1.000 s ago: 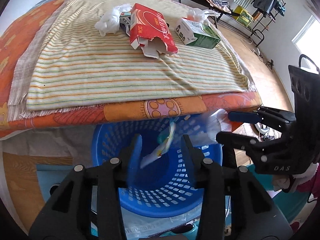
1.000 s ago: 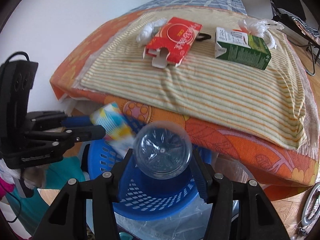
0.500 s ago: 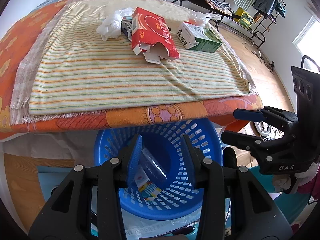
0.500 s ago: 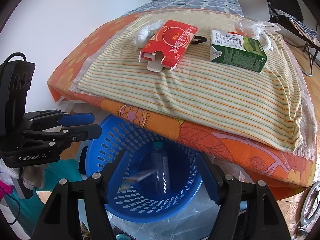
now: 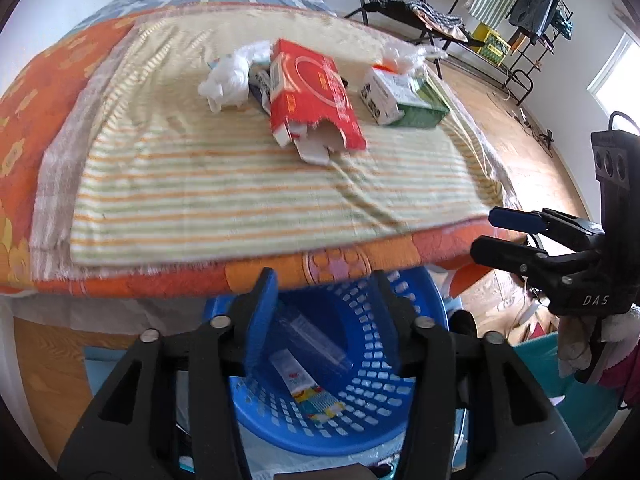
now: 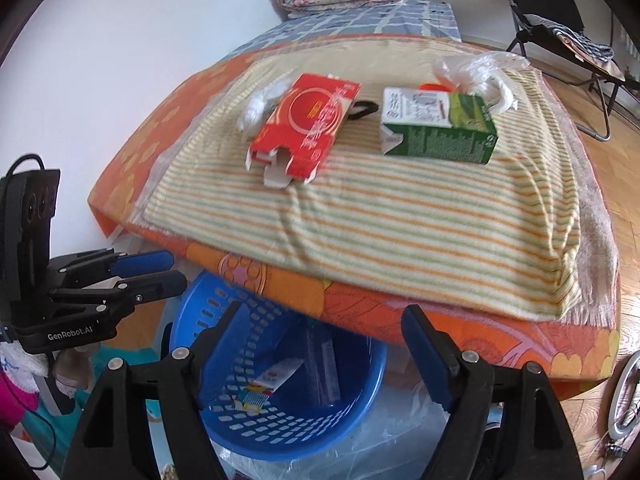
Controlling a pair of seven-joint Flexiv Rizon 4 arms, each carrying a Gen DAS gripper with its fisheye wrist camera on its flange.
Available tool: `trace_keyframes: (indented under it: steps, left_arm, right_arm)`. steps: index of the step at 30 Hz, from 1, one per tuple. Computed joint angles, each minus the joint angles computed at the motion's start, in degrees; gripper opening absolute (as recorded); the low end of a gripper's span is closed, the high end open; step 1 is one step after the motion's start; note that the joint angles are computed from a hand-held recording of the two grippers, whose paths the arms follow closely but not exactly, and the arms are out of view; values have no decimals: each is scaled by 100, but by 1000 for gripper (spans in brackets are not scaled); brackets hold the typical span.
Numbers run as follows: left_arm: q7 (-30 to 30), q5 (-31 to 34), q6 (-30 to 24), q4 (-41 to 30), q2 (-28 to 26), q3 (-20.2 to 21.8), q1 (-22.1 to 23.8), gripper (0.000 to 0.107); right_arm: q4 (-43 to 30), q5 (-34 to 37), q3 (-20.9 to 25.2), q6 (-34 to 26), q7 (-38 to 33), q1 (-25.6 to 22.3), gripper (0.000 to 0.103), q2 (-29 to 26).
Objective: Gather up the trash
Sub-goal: 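Move both grippers back over the trash on the towel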
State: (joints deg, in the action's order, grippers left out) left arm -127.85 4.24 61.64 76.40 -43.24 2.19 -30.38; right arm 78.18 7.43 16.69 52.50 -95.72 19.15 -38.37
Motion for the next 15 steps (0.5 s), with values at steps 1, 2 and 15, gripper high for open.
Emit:
trace_keyframes:
  steps: [1,2,15]
  left_arm:
    - [8,15,-16,-41,-10,16,-1,50]
    - [32,39,-56,-125,-32,41,1,50]
    - [203,37,-371,-1167,-456,151,303,50]
  right_arm:
    - [-70,2,-4,3,-8,-10,81,-30]
    - [-141,3,-7,1,-15,-18,81,-62]
    - [-1894,49,-97,-336,83,-168,85,-913]
